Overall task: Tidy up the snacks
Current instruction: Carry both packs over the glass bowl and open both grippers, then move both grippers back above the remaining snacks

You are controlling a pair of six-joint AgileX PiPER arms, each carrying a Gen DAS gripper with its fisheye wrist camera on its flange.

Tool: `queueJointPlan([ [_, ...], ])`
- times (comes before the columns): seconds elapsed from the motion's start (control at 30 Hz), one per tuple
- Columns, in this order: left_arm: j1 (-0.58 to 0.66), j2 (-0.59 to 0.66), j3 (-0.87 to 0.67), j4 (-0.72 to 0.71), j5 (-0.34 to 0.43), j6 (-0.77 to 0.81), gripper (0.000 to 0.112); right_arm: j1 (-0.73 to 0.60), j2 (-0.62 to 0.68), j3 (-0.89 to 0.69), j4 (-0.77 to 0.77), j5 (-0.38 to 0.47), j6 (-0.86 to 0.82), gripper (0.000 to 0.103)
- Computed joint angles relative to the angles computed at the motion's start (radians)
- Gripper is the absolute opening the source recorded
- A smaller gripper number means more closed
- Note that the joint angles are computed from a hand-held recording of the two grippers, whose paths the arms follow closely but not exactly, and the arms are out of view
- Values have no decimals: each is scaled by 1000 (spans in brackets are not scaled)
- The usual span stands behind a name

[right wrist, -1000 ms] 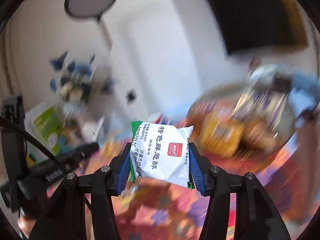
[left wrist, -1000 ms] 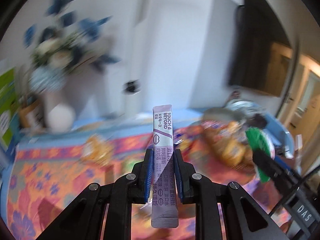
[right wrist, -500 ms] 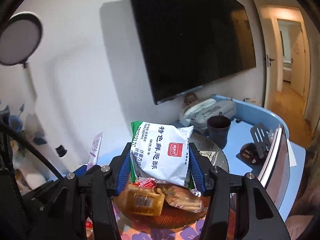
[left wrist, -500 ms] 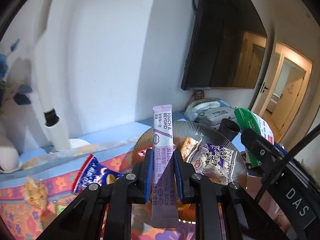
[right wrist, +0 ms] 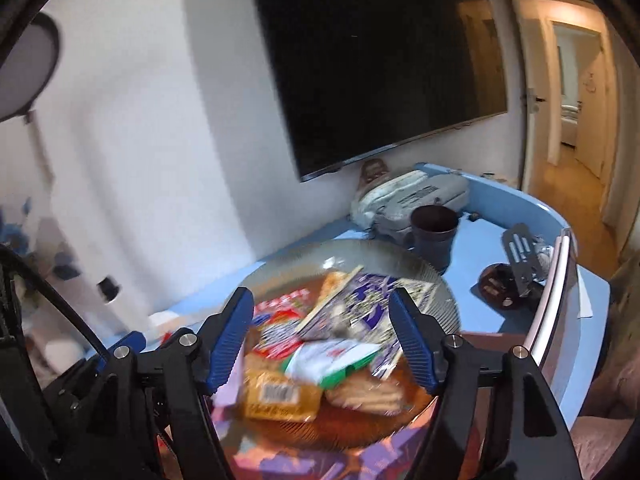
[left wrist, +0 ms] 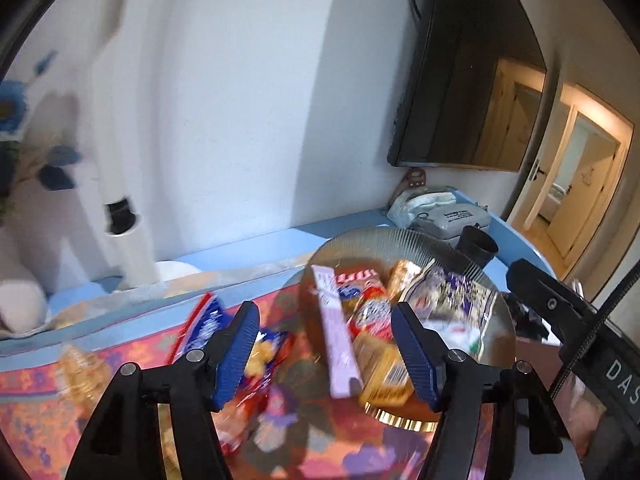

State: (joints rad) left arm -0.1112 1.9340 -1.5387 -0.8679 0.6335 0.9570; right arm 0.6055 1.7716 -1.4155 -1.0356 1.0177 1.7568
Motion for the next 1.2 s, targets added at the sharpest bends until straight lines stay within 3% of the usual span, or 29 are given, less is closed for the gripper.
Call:
queueJointPlan([
  [0.07, 68, -77, 103, -74, 16, 95, 66, 46, -17, 13, -18, -6, 8, 70],
  [0.17, 179, -176, 247, -177, 22, 238, 70, 127, -40, 43, -57, -37, 25, 81],
  [0.23, 270, -245, 366, -241, -8, 338, 79, 182, -44, 73, -82, -79, 40, 84],
  [0.3, 350, -293, 472, -312, -64, 452, 83, 228, -34, 115, -131, -156, 86, 84],
  [0.5, 538, -236, 622, -536, -193, 717, 83, 283, 151, 93, -209, -295, 139, 86],
  [0.63, 577, -125, 607, -628, -250, 792, 82, 280, 238, 71, -212, -341, 146, 86],
  [0.73, 578, -69, 563, -523, -253, 660, 82, 261, 255, 56, -144, -358, 96, 86],
  [0.93, 531, -83, 598, -612, -306, 780, 82, 249, 302, -23, -7, -338, -57, 86],
  [1.1, 495, -122, 649, -756, -359, 955, 82, 259, 296, -7, -20, -332, -37, 86],
  [1.2, 495, -125, 655, -771, -361, 979, 83, 259, 292, 0, -24, -336, -30, 86],
])
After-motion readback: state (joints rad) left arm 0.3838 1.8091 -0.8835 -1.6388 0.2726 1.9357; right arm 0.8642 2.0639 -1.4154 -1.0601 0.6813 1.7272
